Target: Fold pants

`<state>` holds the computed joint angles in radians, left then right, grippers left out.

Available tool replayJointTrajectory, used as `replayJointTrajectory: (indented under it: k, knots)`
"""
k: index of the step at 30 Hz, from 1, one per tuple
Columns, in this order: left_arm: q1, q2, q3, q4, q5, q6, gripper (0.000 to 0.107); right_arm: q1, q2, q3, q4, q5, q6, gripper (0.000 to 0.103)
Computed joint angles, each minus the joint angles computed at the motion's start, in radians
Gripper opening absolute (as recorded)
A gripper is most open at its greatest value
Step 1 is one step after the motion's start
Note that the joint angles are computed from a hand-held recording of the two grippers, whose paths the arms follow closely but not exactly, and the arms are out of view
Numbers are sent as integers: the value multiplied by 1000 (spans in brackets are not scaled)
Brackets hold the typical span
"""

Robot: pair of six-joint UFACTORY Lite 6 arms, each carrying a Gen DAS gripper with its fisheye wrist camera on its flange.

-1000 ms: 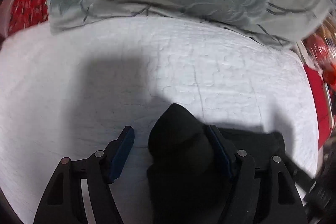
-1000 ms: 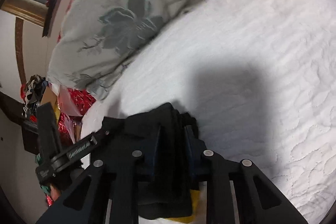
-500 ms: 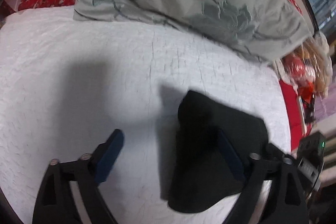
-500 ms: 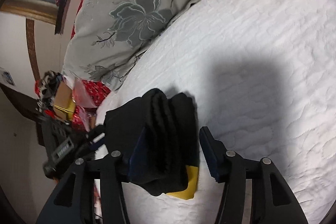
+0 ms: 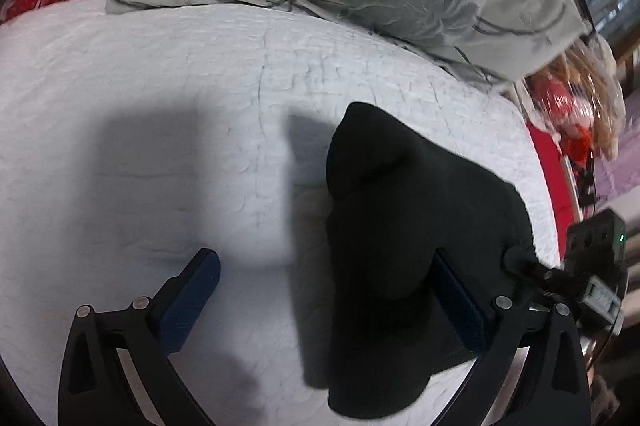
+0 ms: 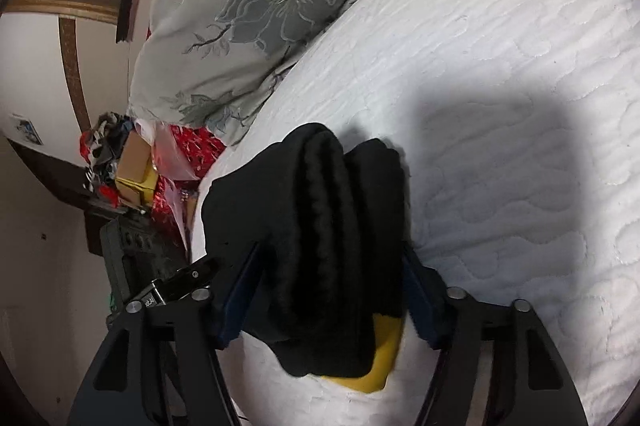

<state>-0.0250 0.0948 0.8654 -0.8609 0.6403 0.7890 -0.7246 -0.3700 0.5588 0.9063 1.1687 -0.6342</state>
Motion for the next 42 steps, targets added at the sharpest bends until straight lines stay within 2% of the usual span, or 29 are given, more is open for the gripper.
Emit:
replayJointTrajectory:
  k: [2, 4, 5, 6, 7, 12, 17, 19, 21, 25, 28, 31, 34, 35, 36, 37, 38, 39, 40, 42]
  knots:
    - [-1, 12, 9, -24, 11, 25, 102, 4, 20, 3, -4, -18, 17, 46]
    - [16, 1, 1, -54, 59, 76, 76, 7, 16, 8, -11, -16, 32, 41]
    - [36, 10, 7, -91, 134, 119, 32, 5, 7, 7, -14, -9, 39, 38]
    - [60, 29, 15, -109, 203, 120, 33, 3, -8, 5, -13, 1, 49, 38]
    - [79, 21, 17, -100, 229, 90, 32, 2, -20, 5, -12, 8, 60, 36]
    - [139, -50, 8, -21, 304, 23, 31, 33, -103, 35, -2, 76, 141, 34]
    - [318, -272, 18, 40, 523, 19, 32, 57, -218, 86, 64, 199, 222, 34]
    - [410, -351, 29, 75, 607, 40, 32, 93, -251, 95, 81, 207, 258, 34]
    - [481, -389, 45, 110, 642, 59, 33, 199, -275, 97, 92, 154, 324, 34]
    - [569, -382, 67, 177, 632, 94, 33, 476, -277, 95, 88, -43, 469, 34]
    - [575, -347, 69, 196, 601, 95, 33, 616, -245, 89, 76, -184, 525, 34]
    - [516, -327, 46, 240, 496, 86, 35, 719, -199, 81, 27, -296, 565, 34]
    - [345, -343, -44, 328, 279, 4, 41, 817, -152, 54, -24, -396, 601, 34]
    - [303, -359, -84, 364, 210, -14, 50, 842, -133, 46, -37, -422, 601, 38]
    - [250, -398, -133, 404, 123, -59, 67, 885, -110, 41, -91, -461, 634, 39]
    - [212, -436, -175, 439, 44, -96, 79, 910, -97, 32, -120, -486, 645, 43]
    - [176, -477, -218, 488, -31, -144, 95, 918, -88, 19, -130, -504, 633, 47]
    - [153, -496, -248, 511, -79, -169, 98, 907, -90, 0, -112, -515, 596, 45]
    - [152, -496, -258, 493, -85, -156, 98, 877, -94, -18, -63, -507, 536, 45]
    - [185, -465, -242, 415, -48, -124, 100, 846, -94, -25, -31, -484, 491, 45]
